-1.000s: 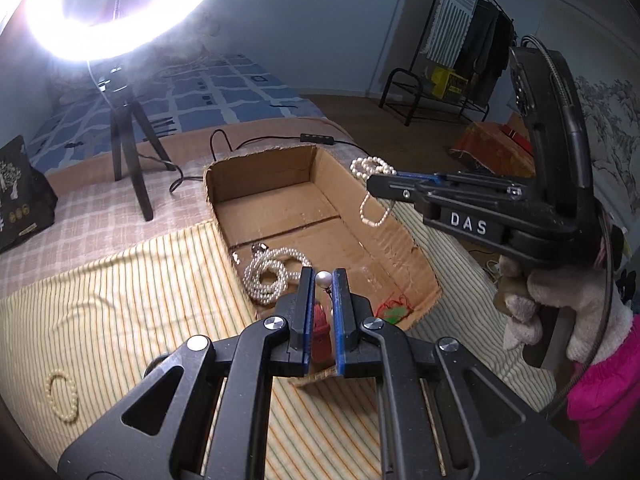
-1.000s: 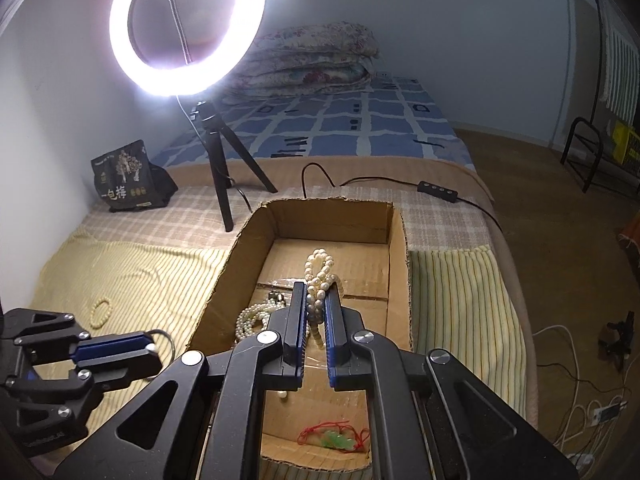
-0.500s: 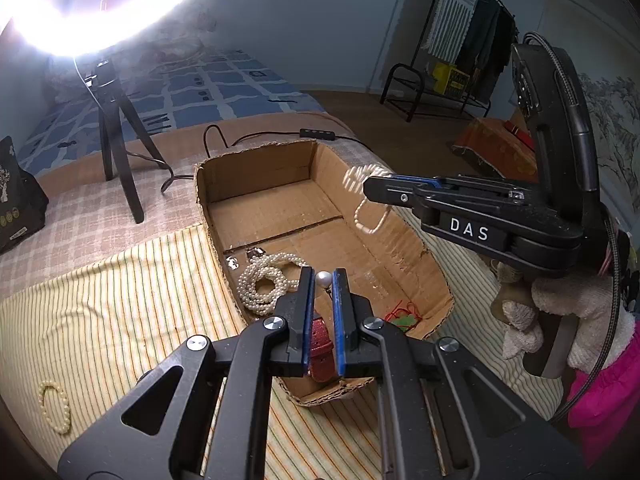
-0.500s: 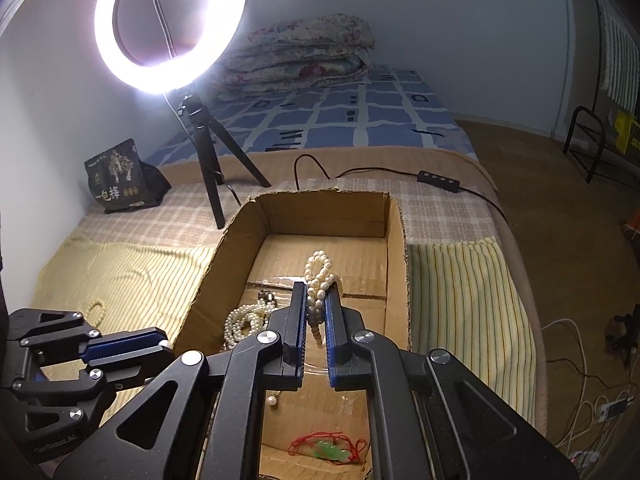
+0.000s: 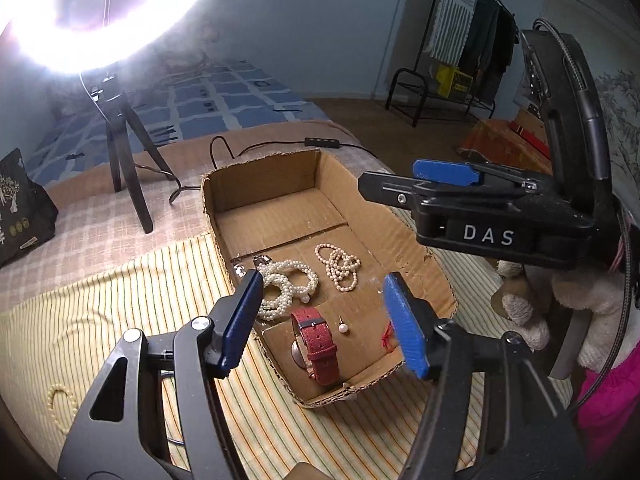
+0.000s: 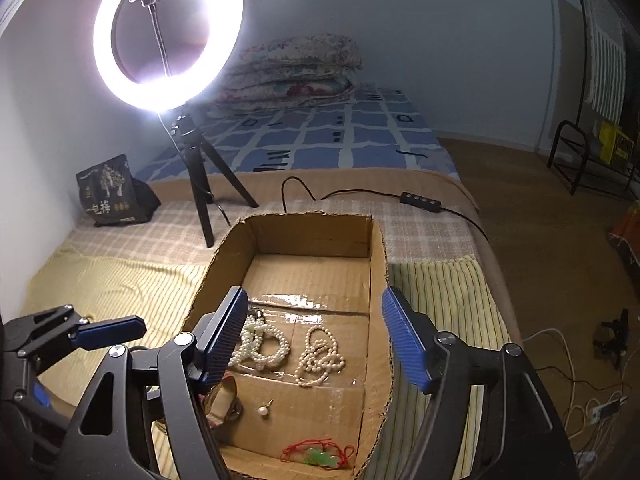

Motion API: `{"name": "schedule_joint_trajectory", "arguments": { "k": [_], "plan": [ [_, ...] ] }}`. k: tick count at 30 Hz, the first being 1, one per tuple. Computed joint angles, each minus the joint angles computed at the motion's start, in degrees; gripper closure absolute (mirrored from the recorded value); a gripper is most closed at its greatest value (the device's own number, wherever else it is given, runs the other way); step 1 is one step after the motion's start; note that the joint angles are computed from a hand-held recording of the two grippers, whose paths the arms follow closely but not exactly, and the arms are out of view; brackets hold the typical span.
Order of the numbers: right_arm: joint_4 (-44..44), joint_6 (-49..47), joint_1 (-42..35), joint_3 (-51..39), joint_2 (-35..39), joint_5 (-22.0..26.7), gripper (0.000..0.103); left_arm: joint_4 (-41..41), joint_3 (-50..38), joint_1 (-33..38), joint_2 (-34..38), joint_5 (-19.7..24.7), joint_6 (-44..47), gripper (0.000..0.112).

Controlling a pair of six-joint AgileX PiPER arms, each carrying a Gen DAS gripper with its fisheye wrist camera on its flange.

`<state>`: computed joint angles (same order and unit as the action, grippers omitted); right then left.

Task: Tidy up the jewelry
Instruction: 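Open left tool dropping the pearl into the box while right tool releases the strand, then move left tool to the cream bead bracelet while right tool approaches the dark ring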

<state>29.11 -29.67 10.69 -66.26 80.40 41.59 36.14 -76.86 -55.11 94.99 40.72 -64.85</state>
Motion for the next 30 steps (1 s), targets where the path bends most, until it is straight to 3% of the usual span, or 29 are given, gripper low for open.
{"name": "schedule_joint_trajectory", "arguments": {
  "k": [15, 30],
  "plan": [
    [-5.87, 6.11, 1.55, -0.17, -2.34, 0.28, 0.034, 1.01, 0.99, -1.57, -2.57, 2.59, -0.90, 0.048],
    [-14.24, 16.12, 7.13, -0.27, -9.37, 3.08, 0.034, 4.12, 9.11, -4.75, -13.99, 8.48, -3.91, 0.048]
  ]
}}
